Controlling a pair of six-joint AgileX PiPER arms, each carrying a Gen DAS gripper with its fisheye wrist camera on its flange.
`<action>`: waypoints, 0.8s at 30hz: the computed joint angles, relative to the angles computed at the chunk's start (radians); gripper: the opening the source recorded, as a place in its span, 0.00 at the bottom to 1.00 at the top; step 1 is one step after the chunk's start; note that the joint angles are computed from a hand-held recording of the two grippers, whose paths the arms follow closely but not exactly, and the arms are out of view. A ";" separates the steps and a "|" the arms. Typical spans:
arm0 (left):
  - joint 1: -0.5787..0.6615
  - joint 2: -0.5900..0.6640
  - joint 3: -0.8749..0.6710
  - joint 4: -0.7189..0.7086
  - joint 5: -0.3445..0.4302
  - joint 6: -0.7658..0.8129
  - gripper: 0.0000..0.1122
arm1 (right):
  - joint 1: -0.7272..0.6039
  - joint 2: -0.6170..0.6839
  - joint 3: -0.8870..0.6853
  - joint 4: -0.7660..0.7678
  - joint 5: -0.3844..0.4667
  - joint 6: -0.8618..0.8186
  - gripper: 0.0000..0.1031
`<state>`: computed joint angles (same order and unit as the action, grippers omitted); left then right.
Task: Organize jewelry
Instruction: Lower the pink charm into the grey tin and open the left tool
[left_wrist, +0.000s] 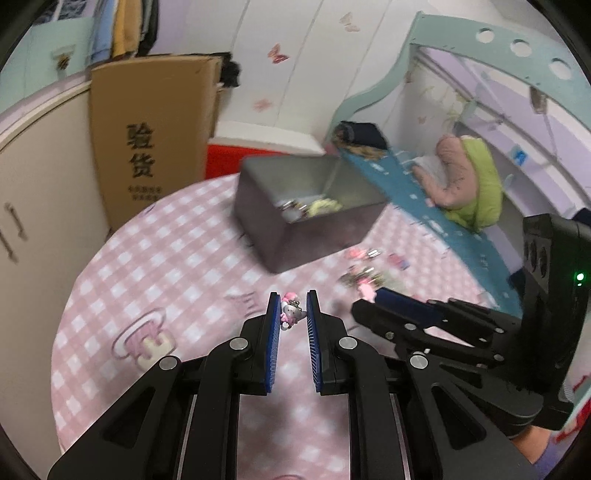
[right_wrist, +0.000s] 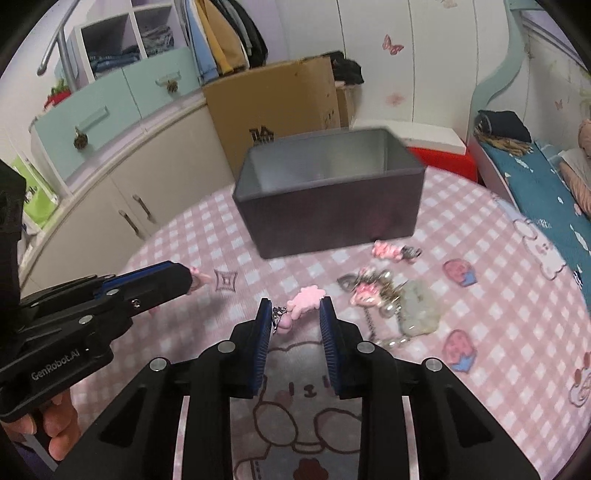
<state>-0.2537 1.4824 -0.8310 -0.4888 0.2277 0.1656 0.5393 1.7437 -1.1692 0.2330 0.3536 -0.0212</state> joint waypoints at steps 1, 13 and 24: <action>0.006 -0.001 -0.016 -0.059 0.015 0.060 0.13 | -0.011 -0.017 0.001 0.032 0.000 -0.032 0.25; 0.078 0.150 -0.421 -0.127 0.210 0.163 0.13 | -0.105 0.082 -0.290 0.100 0.108 -0.121 0.25; 0.105 0.394 -0.619 -0.044 0.297 0.030 0.14 | -0.101 0.273 -0.539 -0.045 0.226 -0.015 0.25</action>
<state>-0.1489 1.8767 -1.4503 -0.5323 0.5251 0.1960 0.4388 2.0163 -1.7078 0.1879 0.5792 -0.0357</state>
